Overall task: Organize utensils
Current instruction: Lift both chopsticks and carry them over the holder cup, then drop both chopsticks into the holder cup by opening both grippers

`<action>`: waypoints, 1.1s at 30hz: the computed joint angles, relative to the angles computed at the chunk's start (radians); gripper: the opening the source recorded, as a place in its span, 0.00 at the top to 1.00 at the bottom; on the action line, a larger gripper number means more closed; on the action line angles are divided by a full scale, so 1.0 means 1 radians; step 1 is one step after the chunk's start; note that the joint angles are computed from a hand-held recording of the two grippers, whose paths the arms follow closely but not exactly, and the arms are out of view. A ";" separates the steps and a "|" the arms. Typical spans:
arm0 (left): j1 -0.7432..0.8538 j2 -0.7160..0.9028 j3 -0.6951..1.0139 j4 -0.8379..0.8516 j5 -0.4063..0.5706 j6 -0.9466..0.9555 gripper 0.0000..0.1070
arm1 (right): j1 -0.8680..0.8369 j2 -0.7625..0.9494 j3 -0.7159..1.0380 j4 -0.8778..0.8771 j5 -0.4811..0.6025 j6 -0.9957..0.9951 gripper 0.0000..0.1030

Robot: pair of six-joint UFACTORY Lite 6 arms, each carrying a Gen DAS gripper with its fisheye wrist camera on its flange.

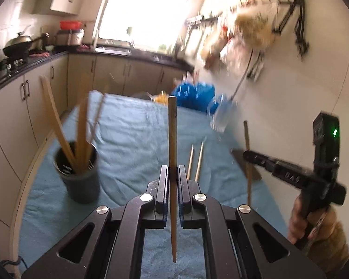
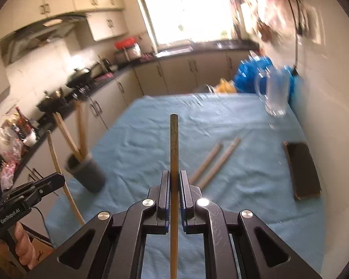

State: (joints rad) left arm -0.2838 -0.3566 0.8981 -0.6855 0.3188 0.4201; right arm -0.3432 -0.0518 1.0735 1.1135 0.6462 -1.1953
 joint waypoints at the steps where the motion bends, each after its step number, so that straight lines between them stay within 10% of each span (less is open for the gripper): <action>1: 0.038 -0.027 0.003 -0.044 0.019 0.043 0.94 | 0.031 -0.009 0.004 0.025 -0.010 0.000 0.92; 15: 0.460 0.134 0.325 -0.298 0.161 0.337 0.94 | 0.457 0.307 0.432 0.560 -0.202 -0.142 0.92; 24: 0.451 0.386 0.513 -0.267 0.034 0.341 0.94 | 0.619 0.644 0.793 0.774 -0.413 -0.345 0.92; 33: 0.412 0.542 0.562 -0.135 0.032 0.221 0.94 | 0.644 0.700 0.745 0.811 -0.457 -0.473 0.92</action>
State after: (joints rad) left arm 0.1282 0.1851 1.4599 -0.8200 0.3513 0.6413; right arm 0.3010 0.6477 1.8189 1.9246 0.1893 -1.6688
